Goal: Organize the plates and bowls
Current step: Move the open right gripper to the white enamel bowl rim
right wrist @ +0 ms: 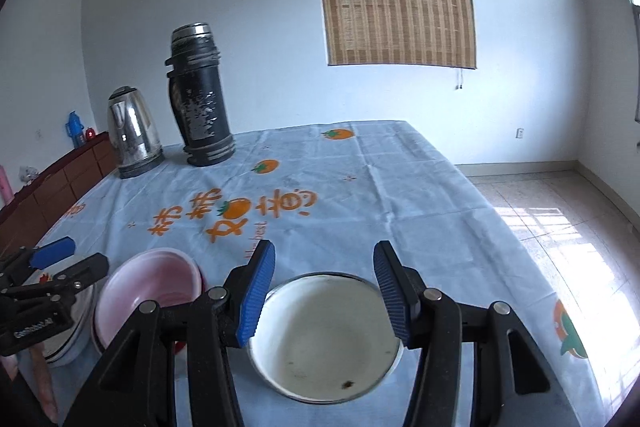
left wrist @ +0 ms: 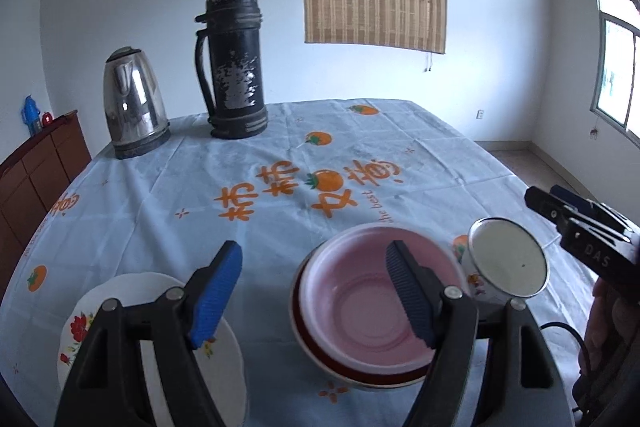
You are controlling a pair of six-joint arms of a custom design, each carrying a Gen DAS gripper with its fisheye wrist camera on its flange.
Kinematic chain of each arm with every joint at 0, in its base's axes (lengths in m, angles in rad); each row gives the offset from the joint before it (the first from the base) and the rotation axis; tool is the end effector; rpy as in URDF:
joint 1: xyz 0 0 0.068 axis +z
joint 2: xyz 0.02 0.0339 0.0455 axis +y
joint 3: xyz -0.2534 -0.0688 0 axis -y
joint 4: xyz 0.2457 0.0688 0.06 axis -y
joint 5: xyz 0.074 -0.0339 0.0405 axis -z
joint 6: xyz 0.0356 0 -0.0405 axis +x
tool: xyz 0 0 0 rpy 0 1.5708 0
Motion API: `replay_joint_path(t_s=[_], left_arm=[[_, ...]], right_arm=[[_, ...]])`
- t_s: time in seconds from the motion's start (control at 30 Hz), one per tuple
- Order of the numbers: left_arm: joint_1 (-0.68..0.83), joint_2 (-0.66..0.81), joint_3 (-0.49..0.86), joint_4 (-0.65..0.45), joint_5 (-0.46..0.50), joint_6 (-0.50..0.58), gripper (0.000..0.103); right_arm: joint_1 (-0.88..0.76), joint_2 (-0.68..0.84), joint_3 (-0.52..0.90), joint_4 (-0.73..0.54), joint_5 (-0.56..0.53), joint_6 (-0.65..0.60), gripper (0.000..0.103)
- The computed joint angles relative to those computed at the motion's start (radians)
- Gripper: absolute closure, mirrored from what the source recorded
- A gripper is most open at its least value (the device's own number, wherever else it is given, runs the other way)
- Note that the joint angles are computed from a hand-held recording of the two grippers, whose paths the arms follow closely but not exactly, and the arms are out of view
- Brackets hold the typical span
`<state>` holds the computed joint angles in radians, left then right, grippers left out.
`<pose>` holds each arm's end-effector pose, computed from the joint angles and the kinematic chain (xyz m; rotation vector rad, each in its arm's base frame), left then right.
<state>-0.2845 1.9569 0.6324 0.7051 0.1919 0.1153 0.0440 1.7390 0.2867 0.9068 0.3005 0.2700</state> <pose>0.3074 -0.0970 0.0613 0.5415 2.1257 -0.3055 0.2436 0.0002 0.0704 0.4115 2.0510 -0.1282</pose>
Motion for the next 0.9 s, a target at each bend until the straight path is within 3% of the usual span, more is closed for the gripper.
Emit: replay_joint_path(t_s=[0.07,0.27,0.33,0.63,0.7,0.9], left_arm=[[-0.041,-0.037,-0.003,-0.036,0.014,-0.016,0.027],[-0.216,-0.038,0.03,-0.082,-0.041,-0.05,0.027],[-0.265,-0.01,0.058,-0.1,-0.062,-0.06,0.028],[-0.302,0.063,0.094,-0.111,-0.06,-0.066,0.039],[-0.305,0.071,0.099,-0.114,-0.061,-0.064,0.041],[-0.31,0.094,0.104,-0.109,-0.06,-0.06,0.042]], right_arm=[[-0.082,-0.005,-0.016,-0.008,-0.054,0.002,0.049],[-0.248,0.032,-0.014,-0.04,-0.215,-0.007,0.074],[-0.262,0.045,0.0,-0.068,-0.245,-0.015,0.076],[-0.219,0.062,0.03,-0.159,-0.268,-0.056,0.08],[-0.213,0.076,0.039,-0.168,-0.258,-0.063,0.087],[-0.219,0.12,0.073,-0.199,-0.26,-0.067,0.095]])
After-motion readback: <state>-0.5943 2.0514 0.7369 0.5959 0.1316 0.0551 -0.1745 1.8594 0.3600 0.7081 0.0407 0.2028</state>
